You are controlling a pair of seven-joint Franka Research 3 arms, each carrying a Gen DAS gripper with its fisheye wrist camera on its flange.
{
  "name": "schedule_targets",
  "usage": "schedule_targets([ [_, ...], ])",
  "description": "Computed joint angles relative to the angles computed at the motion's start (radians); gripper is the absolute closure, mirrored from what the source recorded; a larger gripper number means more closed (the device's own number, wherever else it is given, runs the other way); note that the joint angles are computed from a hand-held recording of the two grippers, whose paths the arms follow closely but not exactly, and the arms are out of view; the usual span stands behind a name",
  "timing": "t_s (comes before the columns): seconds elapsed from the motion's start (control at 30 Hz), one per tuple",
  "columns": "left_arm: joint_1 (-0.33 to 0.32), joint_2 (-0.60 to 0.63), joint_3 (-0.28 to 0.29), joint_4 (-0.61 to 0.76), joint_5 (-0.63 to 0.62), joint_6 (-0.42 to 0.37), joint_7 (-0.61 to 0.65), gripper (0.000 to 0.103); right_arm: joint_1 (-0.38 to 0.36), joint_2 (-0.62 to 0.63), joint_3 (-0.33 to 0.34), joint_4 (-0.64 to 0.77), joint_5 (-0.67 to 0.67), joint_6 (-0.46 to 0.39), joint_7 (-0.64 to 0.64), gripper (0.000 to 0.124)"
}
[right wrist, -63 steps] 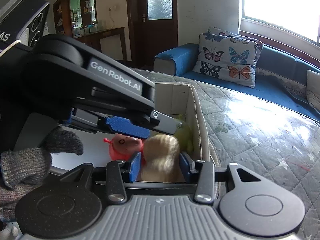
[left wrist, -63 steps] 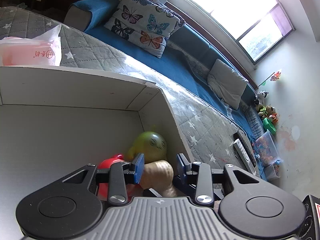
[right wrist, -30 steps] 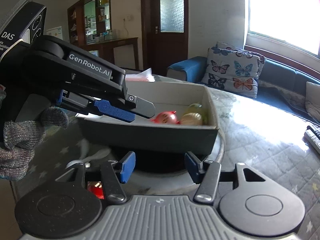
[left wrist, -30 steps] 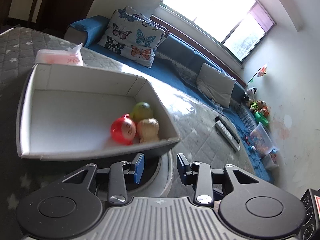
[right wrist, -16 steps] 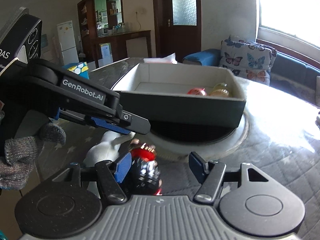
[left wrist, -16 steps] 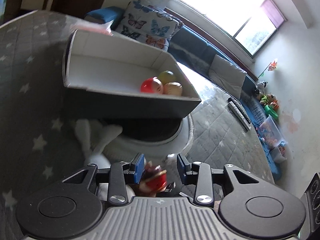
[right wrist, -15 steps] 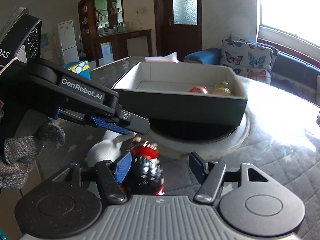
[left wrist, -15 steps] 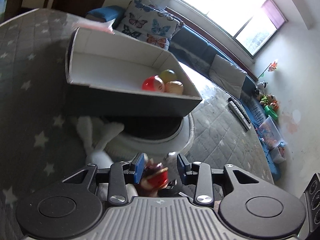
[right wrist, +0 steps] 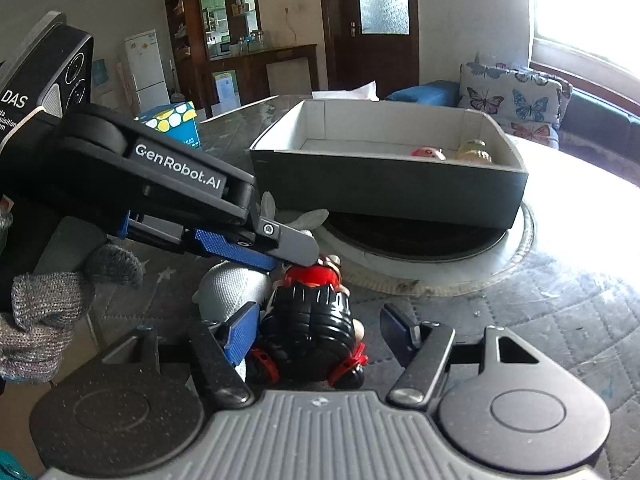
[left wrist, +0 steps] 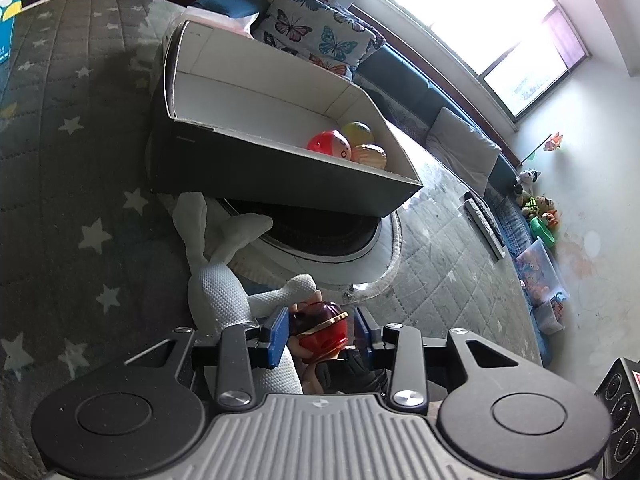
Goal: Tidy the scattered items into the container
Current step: 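Move the right tool down to the black-helmeted red figure and close on it, then lift the black-helmeted figure and carry it toward the grey box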
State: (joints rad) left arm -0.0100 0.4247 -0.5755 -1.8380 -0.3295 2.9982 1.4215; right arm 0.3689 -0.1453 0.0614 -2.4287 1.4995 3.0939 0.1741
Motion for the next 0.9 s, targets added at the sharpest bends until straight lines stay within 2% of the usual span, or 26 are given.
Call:
schedule_targets([
  [0.37,0.002,0.028,-0.013,0.028,-0.009,-0.024,0.010,0.065,-0.009,-0.013,-0.012,-0.026,-0.022,-0.011,0.041,0.058],
  [0.6,-0.003,0.058,-0.021,0.068,-0.026,-0.053,0.023,0.064,-0.017,-0.031,-0.022,-0.046,-0.012,-0.013,0.044,0.063],
  [0.73,-0.040,0.067,0.008,0.090,-0.007,-0.064,0.015,0.063,-0.020,-0.040,-0.024,-0.054,-0.004,-0.011,0.042,0.064],
  [0.9,-0.040,0.074,0.001,0.089,-0.006,-0.050,0.024,0.063,-0.015,-0.036,-0.020,-0.053,-0.019,0.003,0.055,0.064],
])
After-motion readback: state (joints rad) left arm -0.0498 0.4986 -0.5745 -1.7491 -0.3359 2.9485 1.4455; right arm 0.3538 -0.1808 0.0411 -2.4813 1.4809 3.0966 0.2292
